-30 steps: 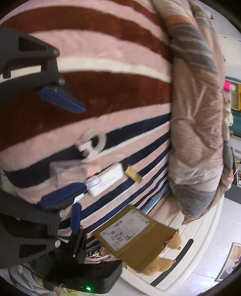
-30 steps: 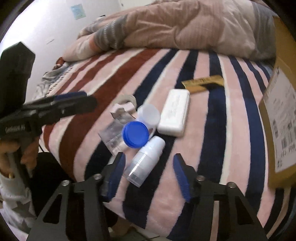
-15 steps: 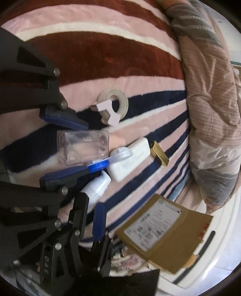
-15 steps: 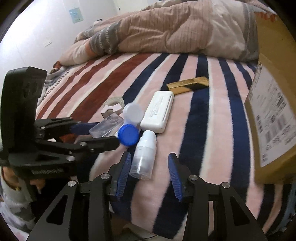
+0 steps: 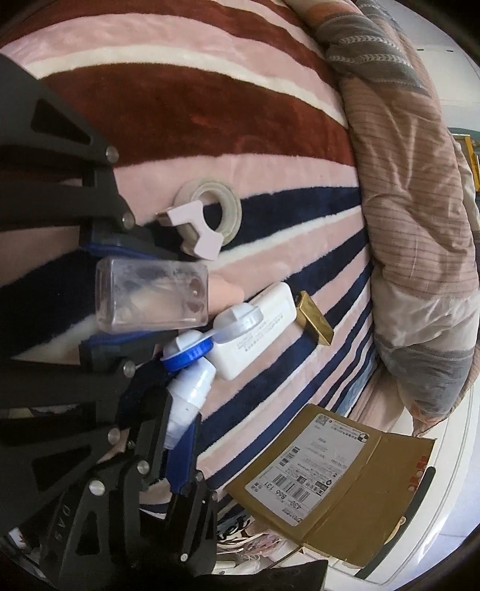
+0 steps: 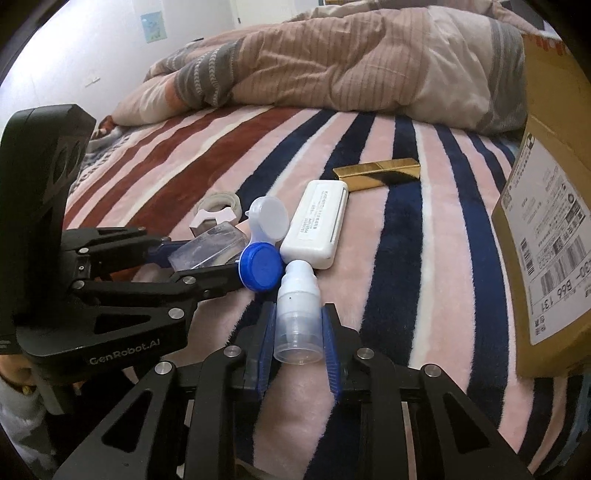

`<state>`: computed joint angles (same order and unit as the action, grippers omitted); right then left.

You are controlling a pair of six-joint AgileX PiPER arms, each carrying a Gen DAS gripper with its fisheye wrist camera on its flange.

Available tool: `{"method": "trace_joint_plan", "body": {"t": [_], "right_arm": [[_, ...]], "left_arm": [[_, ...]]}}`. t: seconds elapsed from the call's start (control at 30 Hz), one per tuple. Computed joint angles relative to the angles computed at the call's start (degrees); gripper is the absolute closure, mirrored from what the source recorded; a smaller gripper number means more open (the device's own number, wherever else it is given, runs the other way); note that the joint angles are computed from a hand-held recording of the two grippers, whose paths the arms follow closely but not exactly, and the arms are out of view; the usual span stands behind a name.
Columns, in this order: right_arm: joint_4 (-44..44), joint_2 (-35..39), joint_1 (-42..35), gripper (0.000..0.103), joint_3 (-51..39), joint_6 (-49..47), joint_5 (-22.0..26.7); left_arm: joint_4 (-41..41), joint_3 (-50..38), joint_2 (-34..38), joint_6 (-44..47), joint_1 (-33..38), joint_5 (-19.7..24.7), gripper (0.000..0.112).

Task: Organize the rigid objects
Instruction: 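Carry the clear box into the cardboard box with the left gripper while the right carries the white bottle there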

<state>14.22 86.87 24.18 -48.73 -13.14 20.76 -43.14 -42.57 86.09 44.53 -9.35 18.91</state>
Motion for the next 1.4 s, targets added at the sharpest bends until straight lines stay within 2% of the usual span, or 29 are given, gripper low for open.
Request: {"method": "trace_joint_plan", "body": {"t": [0.07,0.2,0.33,0.47,0.63,0.83,1.07,1.2,1.3,1.4], "right_arm": [[-3.7,-1.4,0.8,0.083,0.8,4.0,-0.6],[-0.9,-5.5,-0.3,0.083,1.6,0.3,0.6],[5.5,-10.8,-2.5,0.083,1.0,-7.3,3.1],[11.7,-15.8,-5.5,0.083,-0.9,-15.3,6.2],[18.9,-19.7,-12.5,0.083,-5.0,-24.4,11.2],[28.3,-22.6,-25.5,0.083,-8.2,-35.6,17.3],[37.3,-21.1,-43.1,0.083,-10.8,-45.9,24.3],[35.3,-17.8,-47.2,0.083,-11.0,-46.3,21.8],[34.6,-14.0,-49.5,0.083,-11.4,-47.1,21.9],[34.7,-11.6,-50.1,0.083,-11.7,-48.4,21.8]], "left_arm": [[0.7,-0.2,-0.7,-0.9,0.3,1.1,0.084],[2.8,-0.6,-4.5,-3.7,0.8,3.8,0.084],[6.8,-2.3,-10.1,-8.4,0.7,6.8,0.084],[15.8,-6.3,-14.8,-18.0,-1.8,9.1,0.084],[23.7,-14.3,-15.8,-26.7,-7.0,11.9,0.084],[34.4,-25.4,-11.7,-38.2,-17.0,13.5,0.084],[40.3,-41.7,-0.8,-44.2,-26.0,18.2,0.084],[37.0,-50.0,5.6,-42.2,-27.8,21.9,0.084],[40.8,-55.8,10.1,-44.7,-30.1,24.9,0.084],[40.4,-61.4,14.5,-44.4,-30.5,28.9,0.084]]}}
